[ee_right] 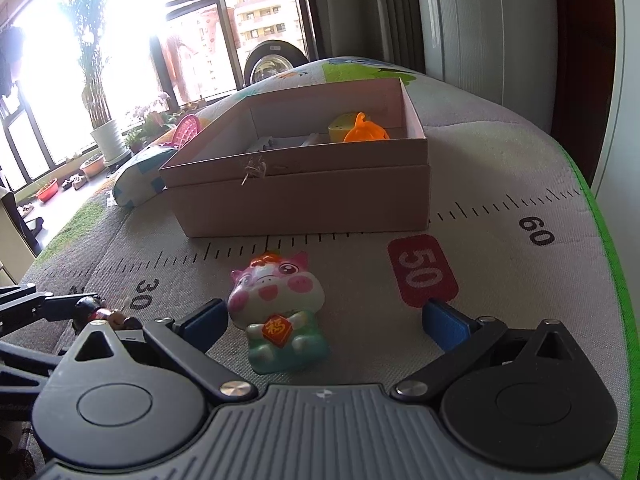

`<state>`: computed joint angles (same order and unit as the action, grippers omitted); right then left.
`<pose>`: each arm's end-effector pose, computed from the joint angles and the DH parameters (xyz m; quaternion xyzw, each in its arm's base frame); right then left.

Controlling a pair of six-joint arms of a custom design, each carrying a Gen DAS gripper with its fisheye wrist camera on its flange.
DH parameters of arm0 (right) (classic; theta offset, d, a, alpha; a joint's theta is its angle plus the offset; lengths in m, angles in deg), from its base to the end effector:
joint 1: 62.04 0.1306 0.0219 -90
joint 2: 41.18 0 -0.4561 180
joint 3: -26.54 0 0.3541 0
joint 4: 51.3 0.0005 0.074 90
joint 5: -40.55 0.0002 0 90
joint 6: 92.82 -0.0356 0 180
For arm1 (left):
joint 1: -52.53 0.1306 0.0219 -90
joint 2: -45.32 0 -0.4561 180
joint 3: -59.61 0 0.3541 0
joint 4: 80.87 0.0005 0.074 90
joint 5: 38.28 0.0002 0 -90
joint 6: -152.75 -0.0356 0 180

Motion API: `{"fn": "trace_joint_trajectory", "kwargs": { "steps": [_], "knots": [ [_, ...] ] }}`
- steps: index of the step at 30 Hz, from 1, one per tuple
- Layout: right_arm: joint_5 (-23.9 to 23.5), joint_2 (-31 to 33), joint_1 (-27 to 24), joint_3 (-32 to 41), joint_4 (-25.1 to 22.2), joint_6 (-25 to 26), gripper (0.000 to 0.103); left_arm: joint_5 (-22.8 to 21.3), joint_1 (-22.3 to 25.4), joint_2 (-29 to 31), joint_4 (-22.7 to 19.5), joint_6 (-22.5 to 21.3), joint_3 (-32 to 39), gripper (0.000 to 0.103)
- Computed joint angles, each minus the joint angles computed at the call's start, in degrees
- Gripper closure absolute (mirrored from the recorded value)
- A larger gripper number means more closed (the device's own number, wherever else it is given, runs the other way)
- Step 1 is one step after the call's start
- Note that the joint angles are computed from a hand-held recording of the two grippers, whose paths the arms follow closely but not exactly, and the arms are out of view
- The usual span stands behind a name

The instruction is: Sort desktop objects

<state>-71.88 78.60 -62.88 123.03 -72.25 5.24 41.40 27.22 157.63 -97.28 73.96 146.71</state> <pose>0.6503 0.0036 0.3117 -0.1324 0.8972 0.1491 0.3941 0.5420 -0.2498 0.3292 0.0749 0.9061 -0.0500 0.4133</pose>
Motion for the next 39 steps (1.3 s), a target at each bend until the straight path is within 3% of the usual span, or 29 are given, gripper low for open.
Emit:
{"fn": "trace_joint_trajectory", "kwargs": {
  "steps": [5, 7, 9, 11, 12, 14, 15, 22, 25, 30, 39],
  "knots": [
    [0.8, -0.3, 0.3, -0.5, 0.4, 0.8, 0.000, 0.6, -0.1, -2.3, 1.0, -0.6, -3.6, 0.026],
    [1.9, -0.7, 0.7, -1.3, 1.7, 1.6, 0.000, 0.0, 0.0, -2.6, 1.1, 0.2, -4.1, 0.017],
    [3.1, -1.6, 1.3, -3.0, 4.5, 3.6, 0.002, 0.1, 0.2, -2.7, 1.1, 0.8, -4.2, 0.014],
    [3.7, -2.2, 2.0, -3.8, 5.6, 6.3, 0.023, 0.5, 0.2, -2.5, 0.9, 0.4, -4.0, 0.010],
    [3.0, -2.1, 2.1, -3.3, 4.2, 7.5, 0.028, 0.5, 0.2, -2.4, 0.8, 0.1, -3.9, 0.008],
    [1.6, -1.9, 2.3, -2.1, 1.5, 7.9, 0.050, 0.1, -0.1, -2.3, 0.6, -0.4, -3.7, 0.007],
    [1.7, -2.0, 2.3, -1.9, 1.0, 7.9, 0.054, 0.1, -0.1, -2.3, 0.7, -0.4, -3.8, 0.007],
    [-2.3, -4.2, 1.4, -3.5, -2.8, 8.9, 0.054, 0.2, 0.1, -2.4, 1.3, 0.5, -4.1, 0.007],
    [-2.3, -6.5, 1.1, -8.0, 1.1, 10.7, 0.054, -1.3, -0.1, -2.3, 0.6, 0.8, -3.8, 0.006],
    [-0.3, -8.8, 1.2, -15.1, 13.2, 12.1, 0.050, -3.3, -0.4, -2.0, -0.5, 1.8, -3.2, 0.005],
    [0.4, -7.7, 1.3, -13.4, 10.8, 11.0, 0.040, -5.0, -0.8, -1.1, -1.9, 3.3, -1.8, 0.004]
  ]
}}
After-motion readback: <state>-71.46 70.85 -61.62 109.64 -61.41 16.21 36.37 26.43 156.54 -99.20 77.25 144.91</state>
